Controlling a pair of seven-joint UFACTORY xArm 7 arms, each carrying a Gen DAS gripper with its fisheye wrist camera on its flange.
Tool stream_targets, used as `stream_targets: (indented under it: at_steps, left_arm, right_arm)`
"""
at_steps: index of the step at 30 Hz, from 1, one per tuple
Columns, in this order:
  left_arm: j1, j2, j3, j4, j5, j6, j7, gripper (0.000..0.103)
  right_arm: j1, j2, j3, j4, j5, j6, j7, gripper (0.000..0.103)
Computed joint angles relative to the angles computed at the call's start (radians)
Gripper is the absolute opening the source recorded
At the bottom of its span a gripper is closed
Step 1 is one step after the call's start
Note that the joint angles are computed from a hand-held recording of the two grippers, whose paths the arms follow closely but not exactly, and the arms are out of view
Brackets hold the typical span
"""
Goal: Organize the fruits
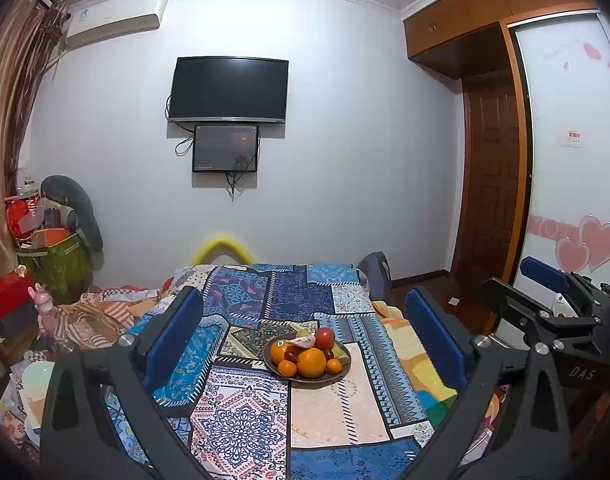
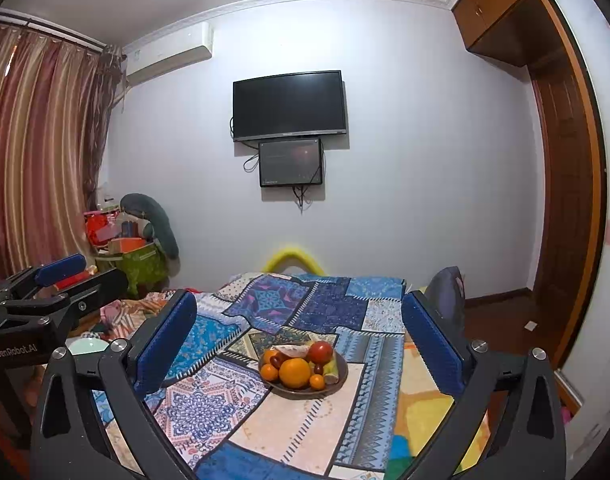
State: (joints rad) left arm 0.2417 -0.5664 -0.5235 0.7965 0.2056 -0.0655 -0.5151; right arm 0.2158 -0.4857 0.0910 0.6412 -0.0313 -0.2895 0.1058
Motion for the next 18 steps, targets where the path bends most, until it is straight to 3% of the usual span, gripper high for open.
stream_targets:
  at_steps: [18]
  left_arm:
    - [-0.008,0.003,0.001,0.004,0.003,0.0,0.0,0.103]
  right_arm:
    - [-0.008,-0.005,0.003,0.011,-0.001,0.011,0.0,0.103]
